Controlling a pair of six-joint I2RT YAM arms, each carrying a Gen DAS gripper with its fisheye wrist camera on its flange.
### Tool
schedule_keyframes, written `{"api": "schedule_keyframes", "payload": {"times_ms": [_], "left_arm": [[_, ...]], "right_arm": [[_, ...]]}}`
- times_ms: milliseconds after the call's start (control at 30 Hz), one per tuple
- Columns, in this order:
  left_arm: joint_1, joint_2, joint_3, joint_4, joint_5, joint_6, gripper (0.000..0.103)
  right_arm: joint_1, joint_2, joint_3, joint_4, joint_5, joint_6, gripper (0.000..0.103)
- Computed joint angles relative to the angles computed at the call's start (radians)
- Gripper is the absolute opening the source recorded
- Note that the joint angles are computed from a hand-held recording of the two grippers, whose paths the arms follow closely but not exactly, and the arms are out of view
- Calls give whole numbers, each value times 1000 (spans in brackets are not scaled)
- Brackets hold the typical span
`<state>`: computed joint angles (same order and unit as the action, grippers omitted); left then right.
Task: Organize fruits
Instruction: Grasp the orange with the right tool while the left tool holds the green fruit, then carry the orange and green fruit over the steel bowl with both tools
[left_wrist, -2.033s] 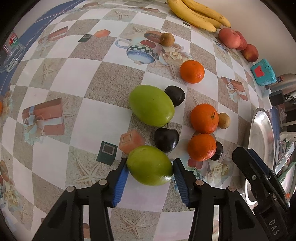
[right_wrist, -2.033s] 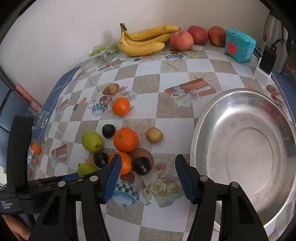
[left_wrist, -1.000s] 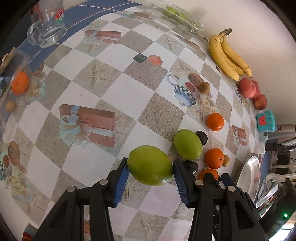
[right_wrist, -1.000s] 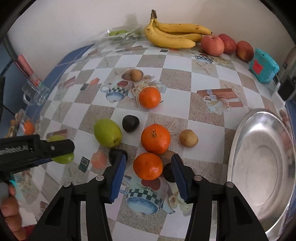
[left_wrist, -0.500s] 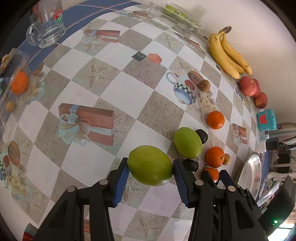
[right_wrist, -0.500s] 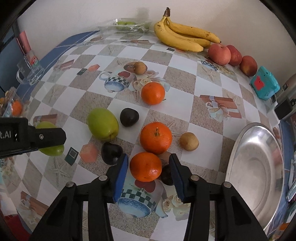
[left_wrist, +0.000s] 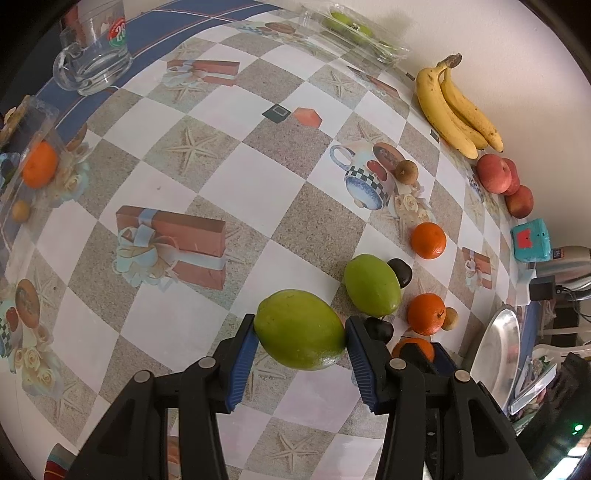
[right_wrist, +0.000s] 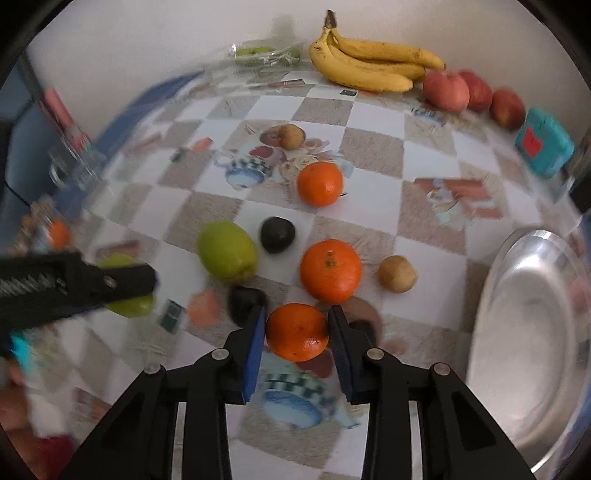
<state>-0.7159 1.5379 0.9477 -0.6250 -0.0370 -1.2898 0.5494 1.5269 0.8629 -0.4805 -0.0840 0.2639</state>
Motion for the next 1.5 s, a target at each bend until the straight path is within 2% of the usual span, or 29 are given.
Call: {"api": "schedule_keyframes", "payload": {"times_ms": [100, 267, 733, 900, 1233, 1500], "left_arm": [[1, -4, 0, -1, -2, 0, 51], [-10, -6, 17, -6, -21, 1, 51], [-81, 98, 147, -15, -79, 6, 51], [-120, 150, 206, -12, -93, 8, 51], [-205, 290, 401, -13, -111, 68, 51], [-254, 449, 644, -90, -105, 202, 51]], "right_arm": [[-34, -31, -9, 8, -65, 31, 36], [-61, -57, -7, 1, -85, 34, 36], [-218, -140, -27, -39, -106, -30, 36], [-325, -191, -41, -74, -49, -71, 36], [-623, -244, -56, -95, -58, -169, 36], [-804, -246, -36, -119, -123, -225, 36]]}}
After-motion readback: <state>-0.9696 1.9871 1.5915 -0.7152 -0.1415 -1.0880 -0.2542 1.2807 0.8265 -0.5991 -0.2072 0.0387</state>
